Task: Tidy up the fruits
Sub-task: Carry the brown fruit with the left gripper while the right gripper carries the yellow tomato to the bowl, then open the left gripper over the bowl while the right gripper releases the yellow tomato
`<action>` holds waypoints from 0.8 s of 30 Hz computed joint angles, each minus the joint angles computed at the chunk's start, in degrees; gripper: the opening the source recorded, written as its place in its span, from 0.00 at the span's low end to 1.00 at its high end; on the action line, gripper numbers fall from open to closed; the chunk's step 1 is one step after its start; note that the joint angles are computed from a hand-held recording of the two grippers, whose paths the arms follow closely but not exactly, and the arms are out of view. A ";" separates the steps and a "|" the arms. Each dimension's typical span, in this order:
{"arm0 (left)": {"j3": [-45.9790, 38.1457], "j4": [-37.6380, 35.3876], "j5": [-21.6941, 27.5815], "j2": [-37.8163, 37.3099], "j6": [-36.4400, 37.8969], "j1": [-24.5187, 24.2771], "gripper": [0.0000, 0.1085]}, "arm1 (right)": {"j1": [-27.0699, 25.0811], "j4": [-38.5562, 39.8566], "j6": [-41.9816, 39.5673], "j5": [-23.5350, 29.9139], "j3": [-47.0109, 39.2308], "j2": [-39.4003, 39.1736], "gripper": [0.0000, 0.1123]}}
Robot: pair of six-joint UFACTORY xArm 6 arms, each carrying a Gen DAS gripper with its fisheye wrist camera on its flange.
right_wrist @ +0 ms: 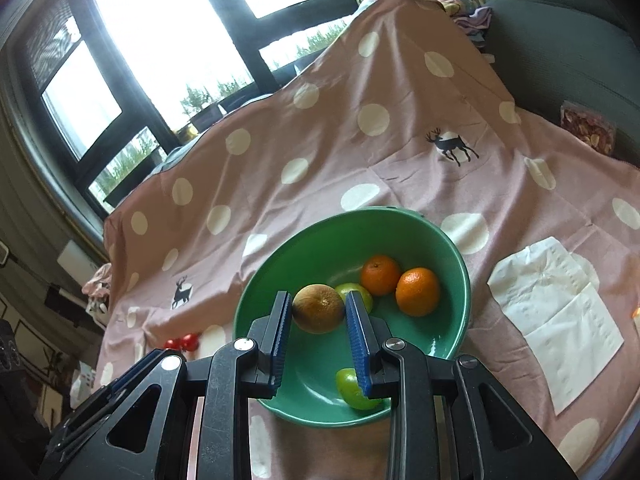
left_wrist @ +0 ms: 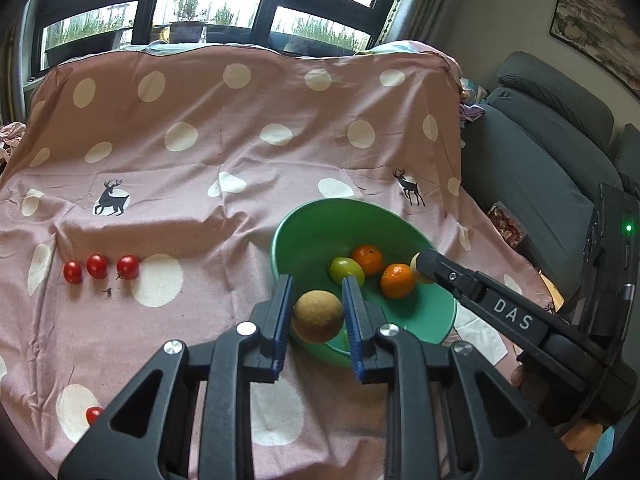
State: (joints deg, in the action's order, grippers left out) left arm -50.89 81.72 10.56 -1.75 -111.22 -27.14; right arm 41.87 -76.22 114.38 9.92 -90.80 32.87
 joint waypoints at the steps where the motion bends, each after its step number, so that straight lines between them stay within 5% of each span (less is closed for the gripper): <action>1: -0.81 -0.36 -0.48 0.93 0.51 0.03 0.23 | -0.21 0.20 0.05 -0.11 0.20 -0.01 0.27; 24: -11.10 -17.69 -5.29 15.38 19.32 -0.96 0.23 | -3.08 7.05 -2.25 -1.92 1.99 1.08 0.27</action>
State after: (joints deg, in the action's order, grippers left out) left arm -61.99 64.03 5.27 13.63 -91.90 -28.09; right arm 38.80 -69.17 112.13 8.01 -88.81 33.95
